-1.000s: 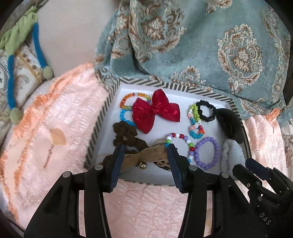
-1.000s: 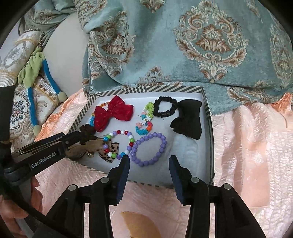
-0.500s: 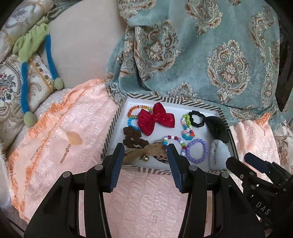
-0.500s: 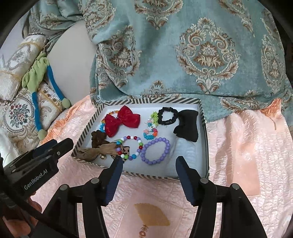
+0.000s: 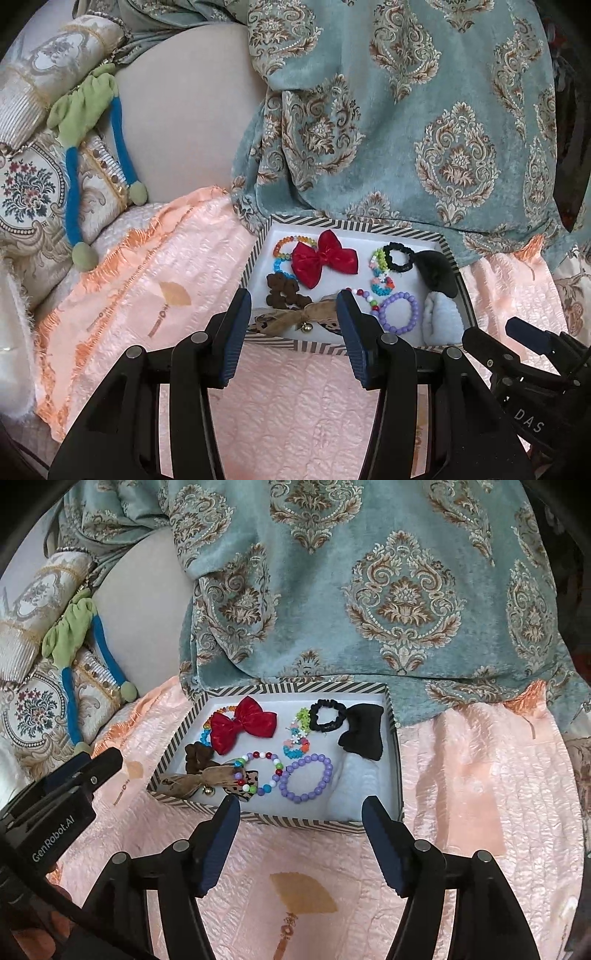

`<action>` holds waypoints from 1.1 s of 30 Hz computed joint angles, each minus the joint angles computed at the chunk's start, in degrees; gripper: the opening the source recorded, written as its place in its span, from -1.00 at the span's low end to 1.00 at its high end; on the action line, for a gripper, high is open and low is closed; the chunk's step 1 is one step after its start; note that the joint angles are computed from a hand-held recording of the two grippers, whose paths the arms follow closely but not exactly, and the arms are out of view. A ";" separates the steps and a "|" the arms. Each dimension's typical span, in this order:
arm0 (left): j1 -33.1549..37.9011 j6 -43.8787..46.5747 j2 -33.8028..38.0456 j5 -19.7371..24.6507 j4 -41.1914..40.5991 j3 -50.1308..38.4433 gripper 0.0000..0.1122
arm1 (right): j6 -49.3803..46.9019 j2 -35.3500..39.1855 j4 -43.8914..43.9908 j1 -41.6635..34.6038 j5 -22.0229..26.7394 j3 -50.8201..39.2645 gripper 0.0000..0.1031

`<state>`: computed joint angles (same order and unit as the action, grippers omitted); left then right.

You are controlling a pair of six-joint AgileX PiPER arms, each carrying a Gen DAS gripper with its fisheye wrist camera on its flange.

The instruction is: Organize jewelry

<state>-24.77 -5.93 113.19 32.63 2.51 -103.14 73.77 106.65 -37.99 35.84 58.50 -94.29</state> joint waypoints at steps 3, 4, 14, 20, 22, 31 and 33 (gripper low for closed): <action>-0.18 -0.19 -0.23 -0.07 0.29 0.12 -0.15 | 0.17 0.00 -0.25 0.24 0.11 0.07 0.32; -0.31 -0.48 -0.38 -0.25 0.64 0.34 -0.15 | 0.22 0.03 -0.38 0.29 0.19 0.07 0.32; -0.58 -0.02 0.41 -0.03 0.68 -0.60 -0.15 | 0.55 0.04 -1.09 0.32 0.66 -0.23 0.34; -0.72 -0.62 0.22 -0.69 1.27 -0.12 -0.15 | 0.17 0.16 -0.64 0.13 0.16 -0.24 0.34; -0.75 -0.49 0.48 -0.38 1.26 -0.45 -0.15 | 0.24 0.08 -0.79 0.15 0.08 -0.21 0.34; -0.81 -0.31 0.40 -0.83 1.10 -0.17 -0.15 | 0.16 -0.01 -0.53 0.06 -0.06 -0.09 0.35; -0.74 0.06 0.39 -0.93 0.65 -0.14 -0.15 | 0.19 0.05 -0.48 0.07 -0.21 -0.10 0.35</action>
